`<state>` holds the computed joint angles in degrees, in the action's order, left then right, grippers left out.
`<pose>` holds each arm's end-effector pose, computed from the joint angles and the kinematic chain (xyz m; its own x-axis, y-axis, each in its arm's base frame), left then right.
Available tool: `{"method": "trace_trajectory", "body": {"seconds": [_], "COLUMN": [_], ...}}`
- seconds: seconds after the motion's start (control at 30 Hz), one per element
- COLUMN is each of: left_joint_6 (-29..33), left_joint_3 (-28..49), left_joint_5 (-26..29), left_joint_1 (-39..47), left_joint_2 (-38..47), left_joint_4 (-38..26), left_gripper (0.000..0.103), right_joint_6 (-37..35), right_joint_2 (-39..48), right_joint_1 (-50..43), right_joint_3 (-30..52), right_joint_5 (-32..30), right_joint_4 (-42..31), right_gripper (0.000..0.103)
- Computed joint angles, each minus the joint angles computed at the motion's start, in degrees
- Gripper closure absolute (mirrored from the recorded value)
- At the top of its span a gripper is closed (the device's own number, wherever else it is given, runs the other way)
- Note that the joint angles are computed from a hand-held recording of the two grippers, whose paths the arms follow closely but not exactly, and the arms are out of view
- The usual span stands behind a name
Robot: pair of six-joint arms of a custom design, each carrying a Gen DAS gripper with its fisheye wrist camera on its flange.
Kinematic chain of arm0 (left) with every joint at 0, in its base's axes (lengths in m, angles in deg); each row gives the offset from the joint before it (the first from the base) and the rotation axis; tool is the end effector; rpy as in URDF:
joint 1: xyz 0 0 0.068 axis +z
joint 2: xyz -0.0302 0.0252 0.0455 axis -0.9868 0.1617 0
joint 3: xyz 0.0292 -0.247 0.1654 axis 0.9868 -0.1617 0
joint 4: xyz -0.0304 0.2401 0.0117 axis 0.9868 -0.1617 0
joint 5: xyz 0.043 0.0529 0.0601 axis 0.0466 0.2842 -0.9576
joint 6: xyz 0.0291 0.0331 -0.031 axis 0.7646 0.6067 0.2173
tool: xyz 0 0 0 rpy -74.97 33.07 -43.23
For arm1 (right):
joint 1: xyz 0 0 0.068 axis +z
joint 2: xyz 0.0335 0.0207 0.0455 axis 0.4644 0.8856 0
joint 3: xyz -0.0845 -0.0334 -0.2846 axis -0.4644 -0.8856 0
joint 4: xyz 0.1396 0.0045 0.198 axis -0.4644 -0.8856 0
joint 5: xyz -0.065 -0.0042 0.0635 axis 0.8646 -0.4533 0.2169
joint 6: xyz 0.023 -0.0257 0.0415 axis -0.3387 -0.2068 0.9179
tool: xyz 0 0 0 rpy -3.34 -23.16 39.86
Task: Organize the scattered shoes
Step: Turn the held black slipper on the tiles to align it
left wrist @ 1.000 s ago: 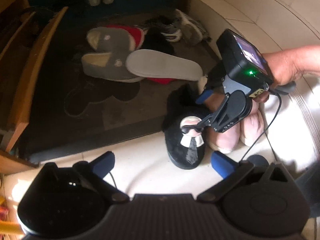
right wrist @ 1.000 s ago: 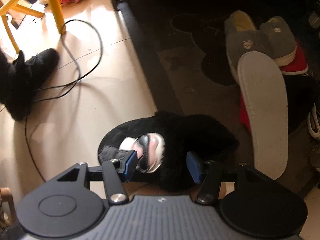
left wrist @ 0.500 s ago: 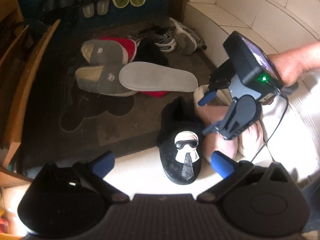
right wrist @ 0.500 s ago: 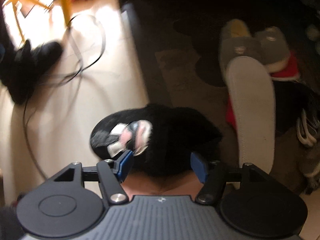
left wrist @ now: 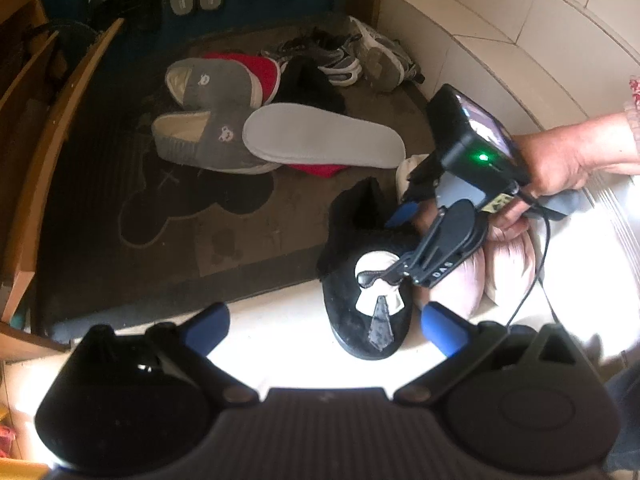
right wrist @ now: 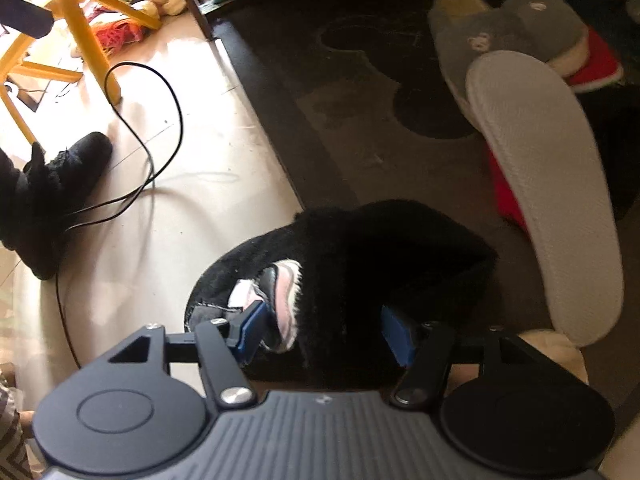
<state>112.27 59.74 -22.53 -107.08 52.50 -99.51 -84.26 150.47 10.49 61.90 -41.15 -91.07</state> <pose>0.2292 -0.1262 0.3404 -0.2636 0.8805 -0.3941 0.9620 0.2701 -0.0399 0.1531 -0.0338 0.1693 -0.9437 -0.0357 -0.3288 -0.1261 0.9579 0.2578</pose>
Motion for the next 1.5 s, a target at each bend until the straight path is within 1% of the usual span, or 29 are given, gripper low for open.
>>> {"method": "trace_trajectory", "body": {"seconds": [0.03, 0.1, 0.17, 0.27, 0.47, 0.57, 0.73, 0.87, 0.97, 1.27, 1.5], "left_joint_6": [0.5, 0.8, 1.0, 1.4, 1.5, 1.7, 1.9, 1.3, 1.0, 0.1, -0.6], "left_joint_3": [-0.1, -0.3, -0.5, -0.7, -0.6, -0.7, -0.7, -0.6, -0.5, -0.4, -0.5], "left_joint_5": [0.2, 0.1, -0.1, 0.3, 0.3, -0.1, -0.4, -0.6, -0.8, -1.1, -1.6], "left_joint_1": [0.2, 0.3, 0.3, 0.5, 0.7, 0.8, 0.9, 0.7, 0.3, -0.1, -1.0], "left_joint_2": [-0.1, -0.3, -0.5, -0.9, -0.6, -0.6, -0.5, -0.4, -0.3, -0.3, -1.0], "left_joint_4": [-0.2, -0.3, -0.4, -0.6, -0.9, -1.2, -1.6, -1.8, -1.9, -1.7, -2.5], "left_gripper": [0.000, 0.000, 0.000, 0.000, 0.000, 0.000, 0.000, 0.000, 0.000, 0.000, 0.000], "right_joint_6": [0.5, 1.7, 1.3, 0.0, -5.8, -7.5, -8.9, -12.1, -13.2, -13.6, -11.7], "right_joint_2": [0.5, 0.5, 0.7, -0.1, -1.0, -0.3, 1.4, 3.8, 5.3, 6.9, 7.3], "right_joint_1": [0.9, 3.1, 2.8, 2.9, 6.3, 6.7, 7.5, 11.9, 12.6, 11.1, 12.5], "right_joint_3": [0.1, 0.2, 0.7, 1.8, 6.3, 7.5, 8.6, 9.6, 10.0, 9.7, 8.8], "right_joint_5": [-0.2, 0.2, -1.2, -2.1, -2.5, -2.6, -5.1, -3.9, -3.4, -4.2, -2.7], "right_joint_4": [0.1, 0.5, -0.2, -1.9, -4.5, -4.8, -3.1, -1.9, -0.7, 1.5, 5.2], "right_gripper": [0.070, 0.074, 0.076, 0.078, 0.083, 0.083, 0.083, 0.083, 0.083, 0.083, 0.081]}}
